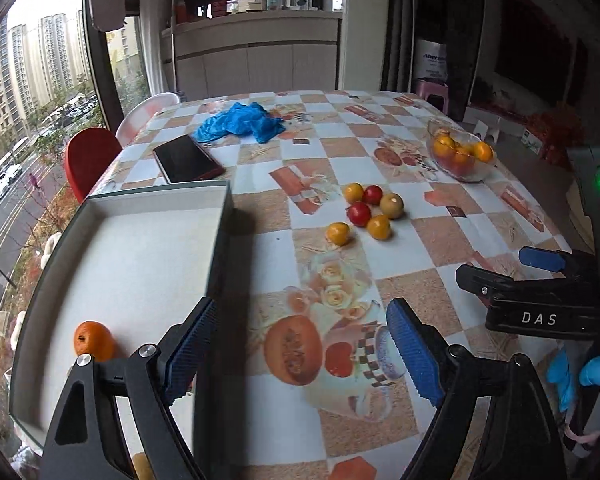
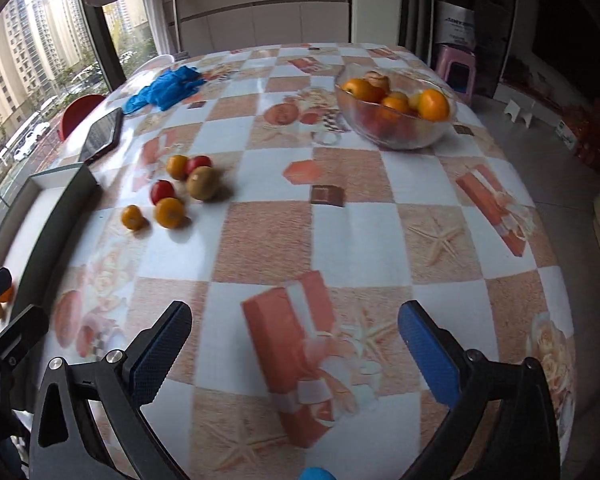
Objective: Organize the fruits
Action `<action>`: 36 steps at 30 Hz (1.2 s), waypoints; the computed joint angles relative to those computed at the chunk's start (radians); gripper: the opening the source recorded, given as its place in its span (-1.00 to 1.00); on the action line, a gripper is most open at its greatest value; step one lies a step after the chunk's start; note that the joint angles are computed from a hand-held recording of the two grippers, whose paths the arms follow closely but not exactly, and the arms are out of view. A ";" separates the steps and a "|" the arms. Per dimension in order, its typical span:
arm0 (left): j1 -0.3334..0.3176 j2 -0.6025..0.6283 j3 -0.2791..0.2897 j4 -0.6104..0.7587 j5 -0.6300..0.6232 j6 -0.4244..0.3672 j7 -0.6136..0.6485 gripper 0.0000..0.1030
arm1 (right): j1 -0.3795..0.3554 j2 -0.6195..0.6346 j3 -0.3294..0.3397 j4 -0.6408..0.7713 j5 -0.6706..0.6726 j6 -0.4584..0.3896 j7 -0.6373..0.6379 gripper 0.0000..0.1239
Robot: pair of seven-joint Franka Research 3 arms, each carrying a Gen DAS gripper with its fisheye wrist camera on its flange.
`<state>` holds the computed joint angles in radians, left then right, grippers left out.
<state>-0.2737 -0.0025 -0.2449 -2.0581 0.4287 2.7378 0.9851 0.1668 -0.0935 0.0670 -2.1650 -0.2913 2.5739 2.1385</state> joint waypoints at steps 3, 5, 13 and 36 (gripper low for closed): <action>-0.019 0.059 -0.008 0.046 0.080 -0.030 -0.061 0.68 | -0.033 -0.025 -0.004 -0.048 -0.101 0.002 0.088 0.66; -0.030 0.087 0.001 0.063 0.127 -0.025 -0.116 0.68 | -0.054 -0.039 -0.006 -0.077 -0.141 0.019 0.128 0.66; -0.037 0.162 0.022 0.124 0.159 -0.039 -0.212 0.68 | -0.085 -0.040 0.000 -0.102 -0.172 0.080 0.143 0.66; -0.052 0.186 0.022 0.141 0.052 -0.067 -0.090 1.00 | -0.091 -0.049 0.006 -0.118 -0.171 0.096 0.143 0.66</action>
